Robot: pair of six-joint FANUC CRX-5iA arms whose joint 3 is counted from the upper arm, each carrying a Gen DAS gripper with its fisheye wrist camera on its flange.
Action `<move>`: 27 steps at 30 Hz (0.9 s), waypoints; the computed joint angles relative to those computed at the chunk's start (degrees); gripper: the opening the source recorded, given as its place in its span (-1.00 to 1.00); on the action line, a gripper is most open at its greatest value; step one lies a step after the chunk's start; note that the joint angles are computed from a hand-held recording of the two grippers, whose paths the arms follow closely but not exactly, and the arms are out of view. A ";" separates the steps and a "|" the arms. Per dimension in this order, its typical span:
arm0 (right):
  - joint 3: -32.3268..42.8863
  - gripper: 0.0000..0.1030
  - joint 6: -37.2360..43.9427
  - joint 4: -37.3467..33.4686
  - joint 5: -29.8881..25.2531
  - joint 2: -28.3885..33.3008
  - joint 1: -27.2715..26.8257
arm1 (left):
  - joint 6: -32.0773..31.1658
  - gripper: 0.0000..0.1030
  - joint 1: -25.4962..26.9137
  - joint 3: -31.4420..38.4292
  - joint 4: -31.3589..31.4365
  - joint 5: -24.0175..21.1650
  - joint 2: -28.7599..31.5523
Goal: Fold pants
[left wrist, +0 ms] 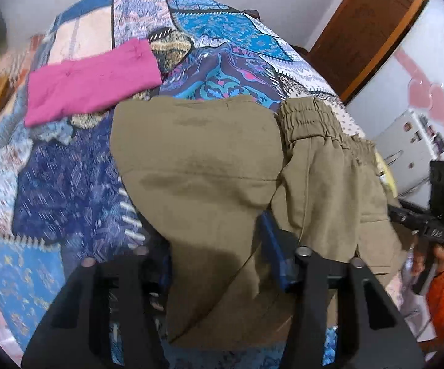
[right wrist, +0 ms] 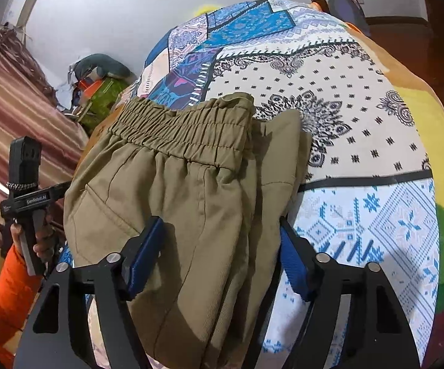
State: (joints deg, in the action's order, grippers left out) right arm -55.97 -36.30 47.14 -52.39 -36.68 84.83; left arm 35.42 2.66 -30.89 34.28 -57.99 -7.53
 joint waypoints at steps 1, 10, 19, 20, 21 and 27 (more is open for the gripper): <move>0.12 0.11 -0.08 0.18 -0.36 0.14 0.01 | 0.61 -0.20 -0.99 -0.06 -0.90 1.46 -0.57; 2.69 -0.68 4.14 0.40 -4.04 1.86 -0.42 | 1.66 -0.88 -4.70 -0.72 -7.19 9.20 -5.77; 8.36 -0.79 13.04 1.81 -10.49 5.09 -0.84 | -3.31 -0.95 -4.26 -1.93 -2.45 10.95 -11.69; 8.69 -0.79 13.66 2.04 -10.64 5.20 -1.00 | -3.87 -0.95 -4.30 -2.00 -1.76 11.21 -12.24; 9.33 -0.79 14.76 2.39 -10.62 5.51 -1.42 | -4.35 -0.95 -4.35 -2.10 -1.40 11.61 -12.72; 13.64 -0.81 21.90 4.69 -10.20 8.87 -4.70 | -5.00 -0.95 -4.40 -0.39 0.05 13.52 -13.57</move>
State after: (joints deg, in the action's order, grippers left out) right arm -42.34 -14.40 51.83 -62.59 -27.81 80.13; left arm 30.42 -1.74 -31.28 34.33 -44.47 -21.10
